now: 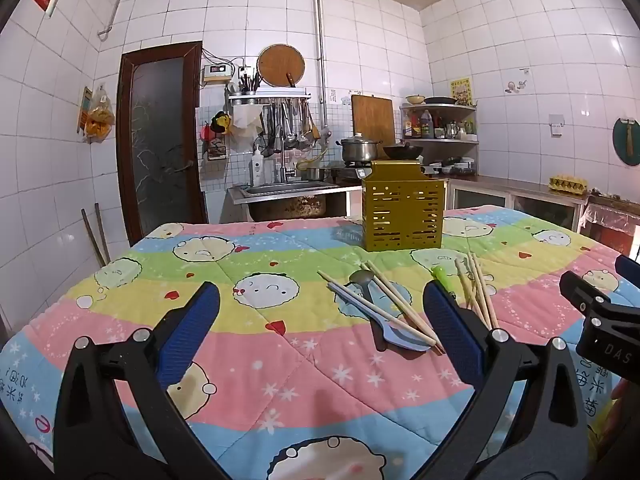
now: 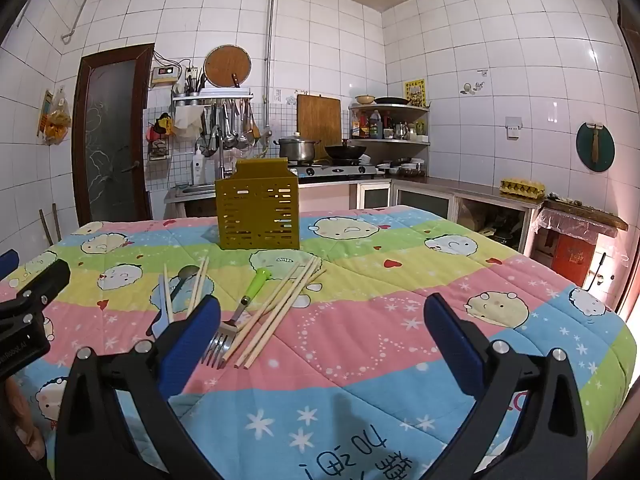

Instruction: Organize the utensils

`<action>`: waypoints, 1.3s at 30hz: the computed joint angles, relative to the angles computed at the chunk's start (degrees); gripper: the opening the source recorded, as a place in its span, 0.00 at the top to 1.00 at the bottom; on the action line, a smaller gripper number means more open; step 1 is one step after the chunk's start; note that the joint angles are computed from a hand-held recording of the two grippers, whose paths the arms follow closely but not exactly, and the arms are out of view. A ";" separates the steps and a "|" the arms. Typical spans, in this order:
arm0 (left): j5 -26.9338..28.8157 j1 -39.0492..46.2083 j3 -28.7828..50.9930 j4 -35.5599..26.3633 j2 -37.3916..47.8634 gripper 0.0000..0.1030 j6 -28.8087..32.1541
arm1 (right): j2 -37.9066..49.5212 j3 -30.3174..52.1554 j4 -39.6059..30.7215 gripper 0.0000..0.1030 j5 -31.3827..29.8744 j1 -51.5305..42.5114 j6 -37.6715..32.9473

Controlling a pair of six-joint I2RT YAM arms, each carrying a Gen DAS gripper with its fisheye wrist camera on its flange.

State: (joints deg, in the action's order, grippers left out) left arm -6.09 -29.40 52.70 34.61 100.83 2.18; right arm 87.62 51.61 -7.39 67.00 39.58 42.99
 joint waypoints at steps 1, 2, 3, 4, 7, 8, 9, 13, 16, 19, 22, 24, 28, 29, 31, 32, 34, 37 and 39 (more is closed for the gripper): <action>0.07 0.02 -0.01 0.04 0.00 0.05 -0.17 | 0.00 0.00 0.00 0.04 0.00 0.00 0.00; 0.14 0.04 0.00 -0.05 -0.02 0.05 -0.29 | 0.01 0.04 -0.12 0.04 -0.07 -0.03 0.08; 0.13 0.04 0.02 -0.12 -0.03 0.05 -0.35 | 0.01 0.04 -0.12 0.04 -0.07 -0.03 0.08; 0.09 0.03 -0.04 0.00 -0.05 0.05 -0.31 | 0.00 0.07 -0.23 0.04 -0.14 -0.06 0.15; -0.10 -0.11 -0.28 0.42 -0.10 0.05 -0.06 | 0.11 0.09 -0.05 0.04 -0.02 -0.02 0.00; 0.12 0.01 0.12 -0.17 0.04 0.05 -0.26 | 0.11 0.09 -0.05 0.04 -0.02 -0.02 0.00; 0.14 0.01 0.18 -0.16 0.10 0.05 -0.21 | 0.06 0.08 -0.05 0.04 -0.01 -0.04 0.01; 0.16 0.01 0.42 -0.21 0.32 0.05 -0.23 | 0.06 0.12 -0.10 0.04 -0.08 -0.06 -0.02; 0.00 -0.05 0.20 0.02 0.20 0.05 -0.19 | 0.03 0.10 -0.08 0.04 -0.11 -0.07 -0.05; 0.00 -0.05 0.19 0.13 0.22 0.05 -0.11 | 0.04 0.07 -0.01 0.04 -0.06 -0.05 -0.04; -0.29 -0.39 -0.35 0.44 -0.13 0.05 -0.19 | 0.04 0.07 -0.01 0.04 -0.06 -0.05 -0.04; -0.74 -0.86 0.21 0.49 0.53 0.05 -0.35 | 0.03 0.05 -0.03 0.04 -0.08 -0.06 0.01; -0.52 -0.70 0.12 0.36 0.34 0.05 -0.41 | 0.03 0.05 -0.03 0.04 -0.08 -0.06 0.01; -0.55 -0.73 0.13 0.38 0.36 0.05 -0.40 | 0.03 0.05 -0.03 0.04 -0.08 -0.06 0.01; -0.74 -0.88 0.14 0.47 0.41 0.05 -0.41 | 0.04 0.00 0.07 0.04 -0.01 -0.04 0.01; -0.56 -0.73 0.12 0.42 0.36 0.05 -0.40 | 0.04 -0.01 0.09 0.04 -0.06 -0.07 0.00; -0.61 -0.78 0.16 0.45 0.39 0.05 -0.38 | 0.04 -0.01 0.09 0.04 -0.06 -0.07 0.00; -0.51 -0.72 0.19 0.26 0.32 0.05 -0.44 | 0.00 -0.02 -0.01 0.04 -0.12 -0.06 0.09; -0.47 -0.68 0.14 0.27 0.27 0.05 -0.48 | -0.02 -0.03 -0.03 0.04 -0.10 -0.05 0.11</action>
